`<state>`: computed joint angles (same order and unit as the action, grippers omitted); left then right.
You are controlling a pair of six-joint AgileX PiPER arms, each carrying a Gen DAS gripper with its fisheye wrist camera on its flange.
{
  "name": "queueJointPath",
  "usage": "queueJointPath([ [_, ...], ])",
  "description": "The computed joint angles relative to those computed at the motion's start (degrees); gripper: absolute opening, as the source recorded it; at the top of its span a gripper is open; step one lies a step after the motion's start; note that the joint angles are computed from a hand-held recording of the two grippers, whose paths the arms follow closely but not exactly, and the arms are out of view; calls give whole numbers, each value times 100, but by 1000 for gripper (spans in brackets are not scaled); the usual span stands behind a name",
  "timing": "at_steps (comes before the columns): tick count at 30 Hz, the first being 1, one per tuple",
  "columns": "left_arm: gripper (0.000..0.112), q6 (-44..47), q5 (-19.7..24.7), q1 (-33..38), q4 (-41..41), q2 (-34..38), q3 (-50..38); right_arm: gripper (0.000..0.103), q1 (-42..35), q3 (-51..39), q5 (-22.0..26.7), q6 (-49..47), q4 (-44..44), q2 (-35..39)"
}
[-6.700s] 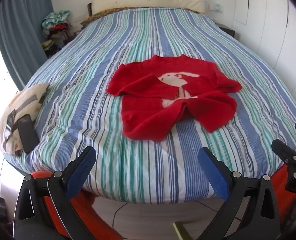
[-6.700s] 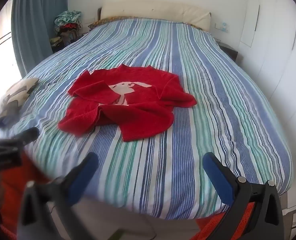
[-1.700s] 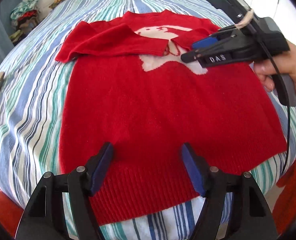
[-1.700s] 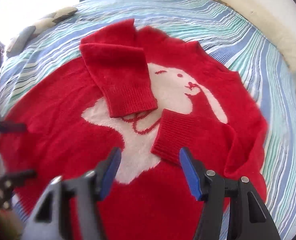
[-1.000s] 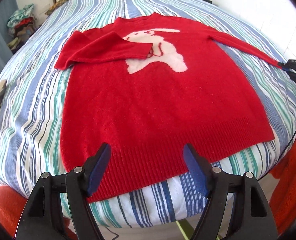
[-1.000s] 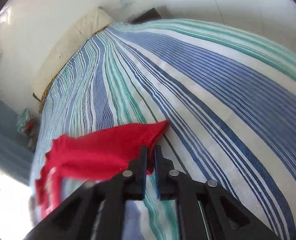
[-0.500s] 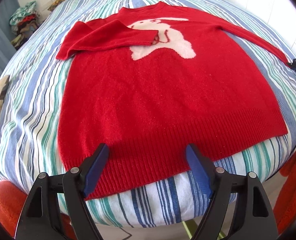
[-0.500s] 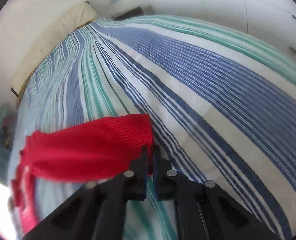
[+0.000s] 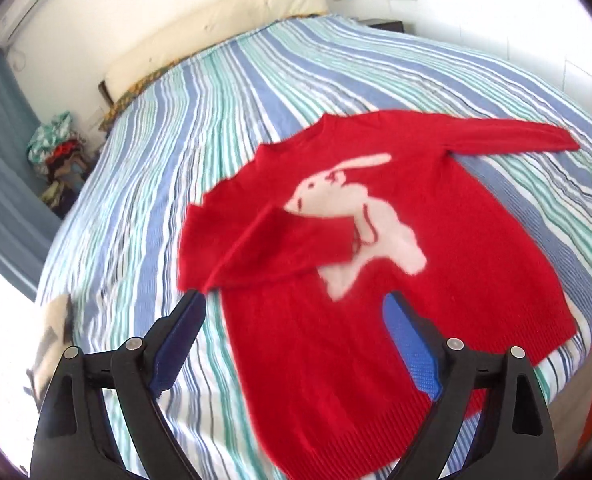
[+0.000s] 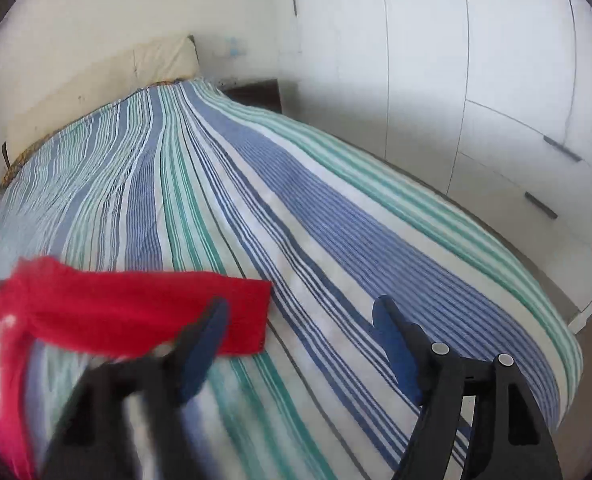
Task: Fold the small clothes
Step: 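Grasp a sleeve cuff with the right gripper and pull it outward, then grasp the other sleeve cuff with the left gripper and stretch it outward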
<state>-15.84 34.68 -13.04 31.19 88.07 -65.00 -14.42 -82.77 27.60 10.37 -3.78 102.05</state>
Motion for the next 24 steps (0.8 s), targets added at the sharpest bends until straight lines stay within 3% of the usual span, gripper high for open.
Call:
queueJointPath([
  [3,93,1499,206,93,-797,1208,-1206,77,-139,654,-237,-642,742,-918],
  [6,74,2149,977,246,-1740,2533,-2567,83,-92,1197,-306,-1260,1388,-1655],
  [10,67,1925,1456,257,-1826,3603,-3536,84,410,1721,-547,-635,558,-2188],
  [12,46,1831,1676,368,-2066,3922,-3902,84,698,1799,-644,51,-235,-2285],
  [14,7,1579,1688,502,-2213,3919,-3959,84,819,1876,-680,217,-490,-2336],
  [18,6,1559,1544,1179,-3039,3215,-3681,84,896,2016,-896,420,-675,-2330],
  [21,6,1566,1622,2218,-3552,2676,-3795,84,839,2114,-1048,568,-726,-2373],
  [24,6,986,1979,3318,-3093,2736,-4508,84,793,2194,-1199,770,-834,-2410],
])
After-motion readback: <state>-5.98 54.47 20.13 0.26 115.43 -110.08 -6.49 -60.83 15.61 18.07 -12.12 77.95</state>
